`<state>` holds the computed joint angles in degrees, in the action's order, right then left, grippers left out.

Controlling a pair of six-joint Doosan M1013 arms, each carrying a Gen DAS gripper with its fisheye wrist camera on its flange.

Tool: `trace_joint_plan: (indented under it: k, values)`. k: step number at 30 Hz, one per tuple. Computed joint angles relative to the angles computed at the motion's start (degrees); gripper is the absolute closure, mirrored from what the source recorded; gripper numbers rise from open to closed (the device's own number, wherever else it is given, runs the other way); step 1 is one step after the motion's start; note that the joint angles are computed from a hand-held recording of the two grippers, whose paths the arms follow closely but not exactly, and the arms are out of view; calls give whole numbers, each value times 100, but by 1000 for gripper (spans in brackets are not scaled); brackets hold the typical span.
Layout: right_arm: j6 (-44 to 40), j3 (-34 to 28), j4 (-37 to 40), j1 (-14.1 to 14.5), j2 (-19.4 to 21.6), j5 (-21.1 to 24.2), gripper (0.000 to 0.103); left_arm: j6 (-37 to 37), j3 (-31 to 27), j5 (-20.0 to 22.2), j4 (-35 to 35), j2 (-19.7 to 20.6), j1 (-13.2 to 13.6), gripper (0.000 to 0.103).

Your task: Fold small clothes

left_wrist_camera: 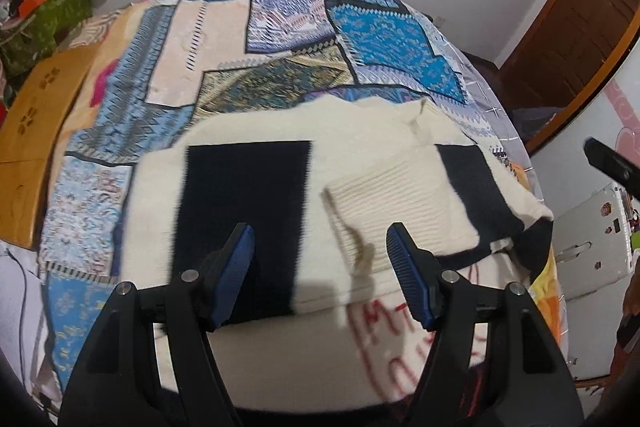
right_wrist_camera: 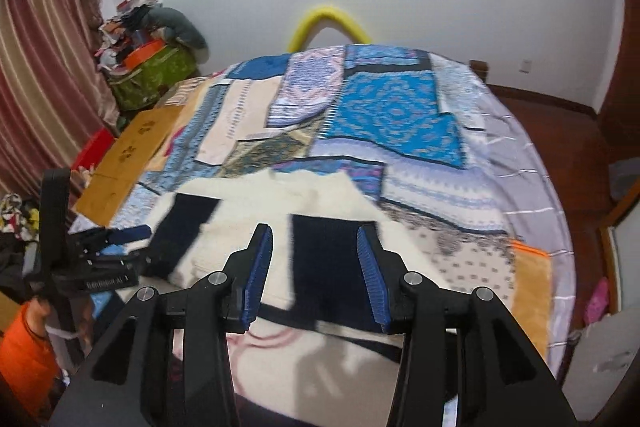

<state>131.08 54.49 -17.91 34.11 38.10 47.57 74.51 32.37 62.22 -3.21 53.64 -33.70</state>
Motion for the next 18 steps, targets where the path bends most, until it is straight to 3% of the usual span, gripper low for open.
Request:
trace_joint_plan:
  k: [7,10,15,18]
  values:
    - [314,632,-173,-75,-319,-219,63,26,-1210,848,-33,691,-116,35]
    - [418,824,-198,-100,-401,-316,63,-9,-1463,1029,-108,854,-140,36]
    - [493,1072,-36,-166,-483,-509,63,-15,-1678,1189,-222,1020,-165,58]
    - [551,1201,45,-192,-526,-589,63,53,-1493,961,-247,935,-176,76]
